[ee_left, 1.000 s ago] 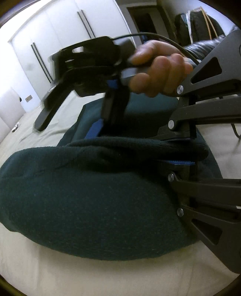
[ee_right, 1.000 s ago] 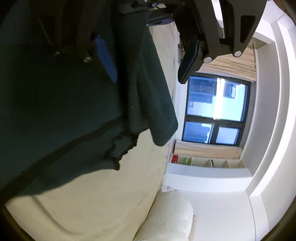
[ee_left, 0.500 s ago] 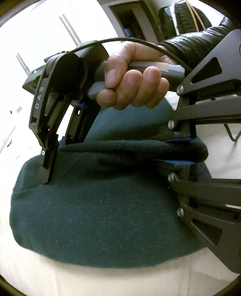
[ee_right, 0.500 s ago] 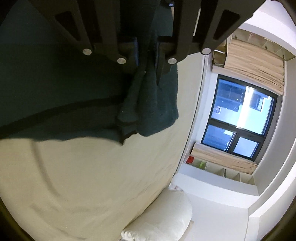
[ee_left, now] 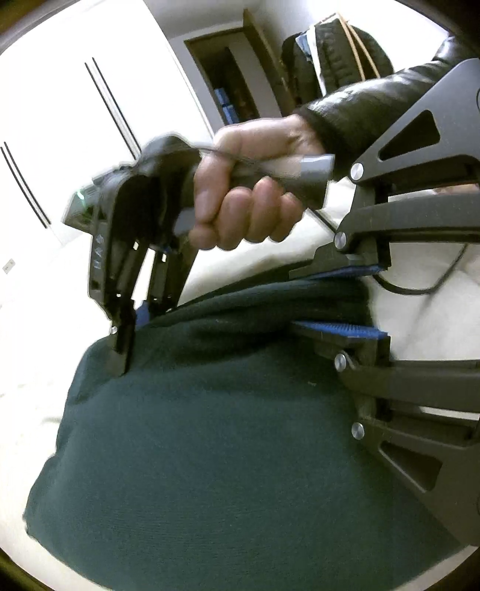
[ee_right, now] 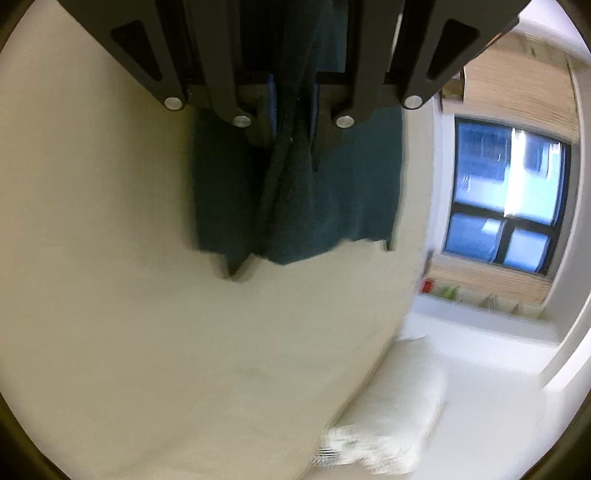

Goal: Fold small clothes

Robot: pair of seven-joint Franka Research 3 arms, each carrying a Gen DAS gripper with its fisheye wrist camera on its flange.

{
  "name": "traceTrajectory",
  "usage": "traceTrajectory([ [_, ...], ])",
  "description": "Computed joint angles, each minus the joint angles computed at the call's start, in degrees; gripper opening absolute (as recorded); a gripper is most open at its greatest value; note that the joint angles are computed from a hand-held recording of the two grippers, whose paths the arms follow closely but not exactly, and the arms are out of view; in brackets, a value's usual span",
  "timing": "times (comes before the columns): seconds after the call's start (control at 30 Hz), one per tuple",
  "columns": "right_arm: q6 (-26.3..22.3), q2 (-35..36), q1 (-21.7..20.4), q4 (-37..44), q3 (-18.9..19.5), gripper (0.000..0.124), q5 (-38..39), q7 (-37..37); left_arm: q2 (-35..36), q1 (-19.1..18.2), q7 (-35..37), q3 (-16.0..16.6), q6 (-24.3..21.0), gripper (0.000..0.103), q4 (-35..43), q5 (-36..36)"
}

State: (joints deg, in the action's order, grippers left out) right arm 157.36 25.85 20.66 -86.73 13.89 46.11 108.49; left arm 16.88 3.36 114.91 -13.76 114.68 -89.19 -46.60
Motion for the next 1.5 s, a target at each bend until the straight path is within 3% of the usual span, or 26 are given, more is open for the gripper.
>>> traceTrajectory([
  [0.07,3.8,-1.2,-0.7,-2.5,1.8,0.021,4.0,-2.3,-2.0,2.0,2.1,0.4,-1.2,0.019,-1.7,-3.2],
  [0.13,5.3,-2.8,-1.1,-4.3,3.0,0.036,7.2,-4.1,-4.6,2.2,4.8,2.5,-0.6,0.019,-3.8,-5.4],
  [0.2,7.7,-4.5,-0.1,-6.2,3.3,0.052,8.5,-5.9,-4.4,3.8,7.0,2.9,2.9,0.019,-3.3,-6.1],
  [0.27,7.0,-5.3,1.5,-6.7,2.8,0.056,6.7,-5.9,-3.5,3.2,4.9,3.4,5.9,0.019,-2.9,-5.2],
  [0.37,5.6,-4.7,3.3,-6.0,0.8,0.055,2.9,-3.5,-1.1,3.2,2.6,3.4,7.3,0.019,-1.0,-3.0],
  [0.5,3.7,-3.8,4.9,-5.1,-1.6,0.024,-2.0,2.8,-1.5,4.5,2.7,2.7,7.4,0.019,-2.0,-1.3],
  [0.63,2.8,-4.3,7.1,-4.9,-4.2,0.015,-10.5,8.5,-4.8,3.5,1.5,2.6,8.0,0.019,-4.6,-0.6],
  [0.97,2.3,-7.1,6.1,-7.2,-4.5,0.014,-16.3,12.2,-6.4,0.5,2.8,2.7,10.3,0.019,-5.6,0.5],
  [1.13,2.3,-6.1,4.9,-7.4,-3.0,0.014,-13.9,10.5,-6.8,-0.5,4.2,2.7,12.2,0.019,-7.7,1.6],
  [1.27,7.8,-6.8,2.8,-10.7,0.4,0.013,-5.4,4.9,-7.0,-0.2,5.1,2.8,11.6,0.019,-8.6,1.3],
  [1.5,6.6,-11.8,7.3,-14.8,-4.3,0.023,-13.2,15.1,-7.5,-0.2,5.8,3.6,10.7,0.019,-8.7,1.2],
])
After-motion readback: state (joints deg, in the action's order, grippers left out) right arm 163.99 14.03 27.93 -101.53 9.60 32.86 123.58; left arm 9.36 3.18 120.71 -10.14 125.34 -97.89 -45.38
